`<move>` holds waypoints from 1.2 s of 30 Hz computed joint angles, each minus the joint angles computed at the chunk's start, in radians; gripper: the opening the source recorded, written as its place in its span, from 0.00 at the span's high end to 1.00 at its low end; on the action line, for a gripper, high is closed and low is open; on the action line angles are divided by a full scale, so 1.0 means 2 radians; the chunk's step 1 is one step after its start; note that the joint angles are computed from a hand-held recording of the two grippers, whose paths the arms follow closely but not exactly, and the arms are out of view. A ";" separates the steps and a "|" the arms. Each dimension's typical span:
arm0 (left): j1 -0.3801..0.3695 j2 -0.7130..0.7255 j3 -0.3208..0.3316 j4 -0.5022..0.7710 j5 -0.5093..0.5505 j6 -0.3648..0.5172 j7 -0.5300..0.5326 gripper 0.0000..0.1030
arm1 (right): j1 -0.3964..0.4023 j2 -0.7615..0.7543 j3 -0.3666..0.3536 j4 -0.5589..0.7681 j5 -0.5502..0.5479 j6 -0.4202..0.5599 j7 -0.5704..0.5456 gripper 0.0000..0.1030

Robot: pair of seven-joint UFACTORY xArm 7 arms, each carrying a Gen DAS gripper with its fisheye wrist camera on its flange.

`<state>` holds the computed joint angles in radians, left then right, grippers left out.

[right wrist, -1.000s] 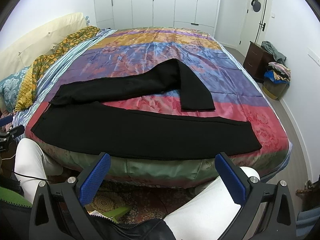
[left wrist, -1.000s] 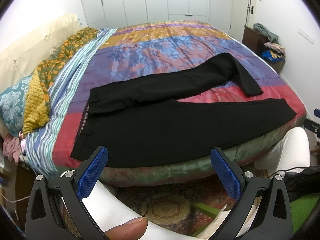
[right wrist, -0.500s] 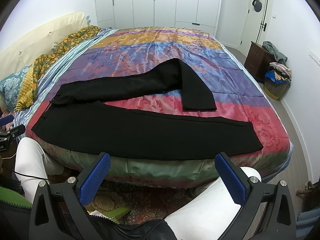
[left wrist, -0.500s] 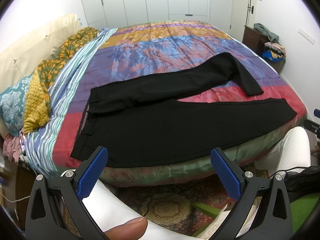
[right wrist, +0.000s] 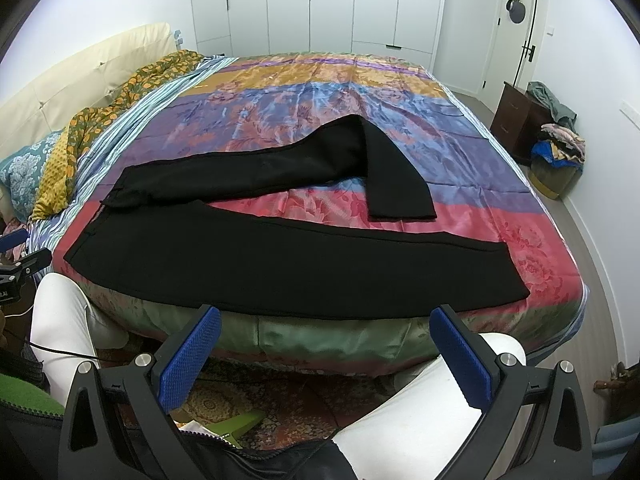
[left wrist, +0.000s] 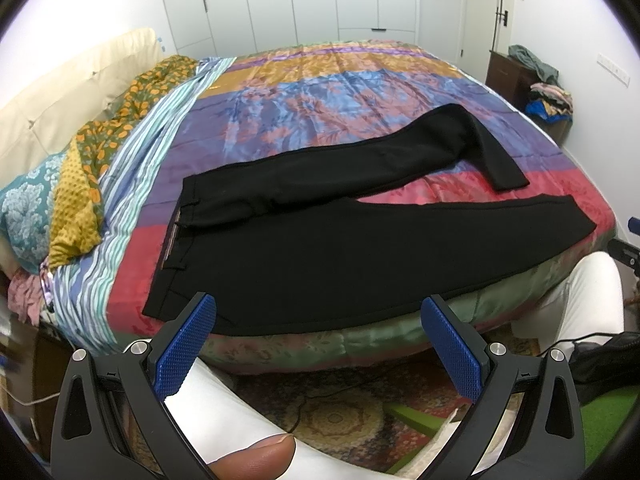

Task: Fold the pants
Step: 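Reach the right tool to the angled trouser leg and grasp its hem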

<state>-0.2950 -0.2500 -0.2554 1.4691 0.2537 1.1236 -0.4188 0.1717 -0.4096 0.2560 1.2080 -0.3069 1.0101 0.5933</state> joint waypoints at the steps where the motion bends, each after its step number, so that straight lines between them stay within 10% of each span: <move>1: 0.001 -0.001 0.002 -0.001 0.000 -0.002 0.002 0.01 | 0.000 0.000 -0.001 -0.001 0.001 -0.002 -0.001 0.00; 8: 0.005 0.000 0.004 -0.009 0.005 -0.014 0.013 0.01 | -0.001 0.007 0.001 -0.002 -0.015 -0.033 0.001 0.00; 14: 0.003 0.011 0.002 -0.002 0.013 -0.024 0.016 0.01 | -0.057 0.073 0.001 -0.036 -0.156 -0.185 -0.020 0.00; 25: -0.001 0.032 0.000 0.017 0.032 0.014 -0.014 0.01 | -0.022 0.416 -0.098 0.236 -0.204 -0.140 0.027 0.05; 28: -0.005 0.042 0.004 0.020 0.031 0.015 -0.014 0.01 | 0.000 0.473 -0.132 0.312 -0.181 -0.084 -0.011 0.26; 30: -0.007 0.047 0.006 0.020 0.029 0.016 -0.015 0.01 | -0.008 0.479 -0.134 0.322 -0.173 -0.074 -0.027 0.71; 32: -0.010 0.052 0.009 0.019 0.027 0.016 -0.012 0.01 | -0.005 0.454 -0.156 0.308 -0.178 -0.086 -0.026 0.91; 36: -0.017 0.068 0.013 0.027 0.016 0.019 0.000 0.01 | -0.033 0.396 -0.159 0.318 -0.137 -0.102 -0.086 0.93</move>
